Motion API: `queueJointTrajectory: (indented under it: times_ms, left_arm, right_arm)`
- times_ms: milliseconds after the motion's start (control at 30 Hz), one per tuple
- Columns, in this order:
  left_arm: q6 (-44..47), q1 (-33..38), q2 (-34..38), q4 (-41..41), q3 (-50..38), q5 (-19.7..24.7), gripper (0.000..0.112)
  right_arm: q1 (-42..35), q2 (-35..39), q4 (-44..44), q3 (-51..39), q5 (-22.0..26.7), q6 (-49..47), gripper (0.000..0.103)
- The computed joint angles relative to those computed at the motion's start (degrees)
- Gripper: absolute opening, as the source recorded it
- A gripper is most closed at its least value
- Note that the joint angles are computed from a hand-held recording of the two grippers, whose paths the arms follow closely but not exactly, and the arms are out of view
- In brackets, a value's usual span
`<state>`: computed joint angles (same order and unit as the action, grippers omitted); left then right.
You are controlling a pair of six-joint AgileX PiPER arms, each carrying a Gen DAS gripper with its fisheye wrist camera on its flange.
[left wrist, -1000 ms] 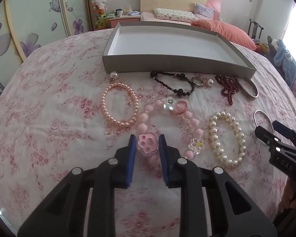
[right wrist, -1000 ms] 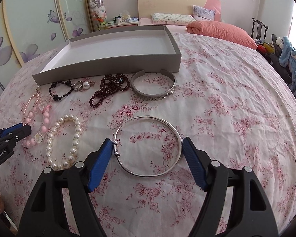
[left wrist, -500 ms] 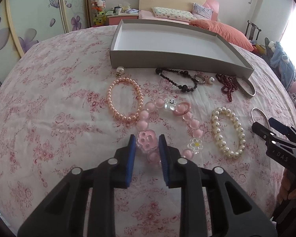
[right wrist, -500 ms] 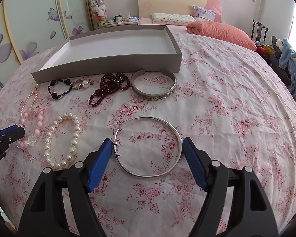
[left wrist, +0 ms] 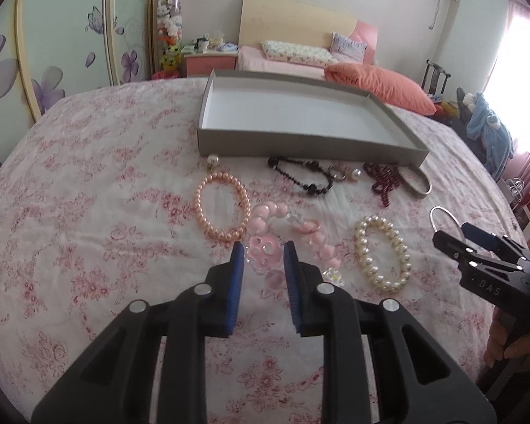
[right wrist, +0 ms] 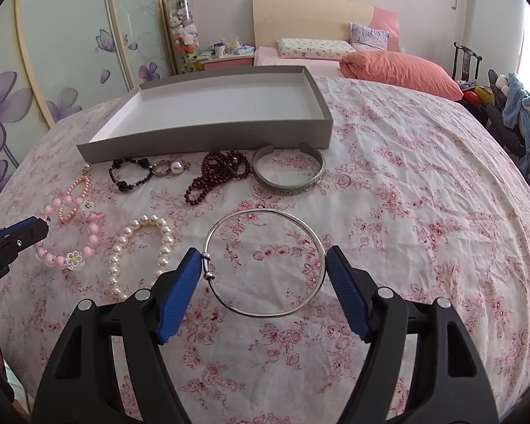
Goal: Organize jewelry
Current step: 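Carry the bangle with the right tool while the left carries the crystal bracelet into the tray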
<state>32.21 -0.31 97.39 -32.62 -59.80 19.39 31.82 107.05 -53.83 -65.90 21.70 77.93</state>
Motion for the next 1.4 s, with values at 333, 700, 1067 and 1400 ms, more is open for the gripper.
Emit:
queueJointTrajectory:
  times_ms: [333,700,1067,1400]
  left_arm:
    - [17.46,1.66,-4.89,-17.43,3.31,-0.27,0.023]
    - [22.38,1.31,-7.65,-22.12,5.13,-2.05,0.023]
    - [22.21,-1.02,-8.92,-20.59,4.21,-5.75,0.023]
    - [16.36,-4.65,-7.76,-12.18,-0.53,-11.62,0.023]
  right_arm:
    - [1.87,-2.38,-10.94,2.19,-0.33,11.18,0.073]
    - [3.15,-4.11,-21.89,3.79,0.17,22.17,0.073]
    - [5.30,-6.14,-35.99,4.88,5.18,34.86,0.073]
    - [5.60,-5.76,-42.80,1.22,9.24,36.88,0.073]
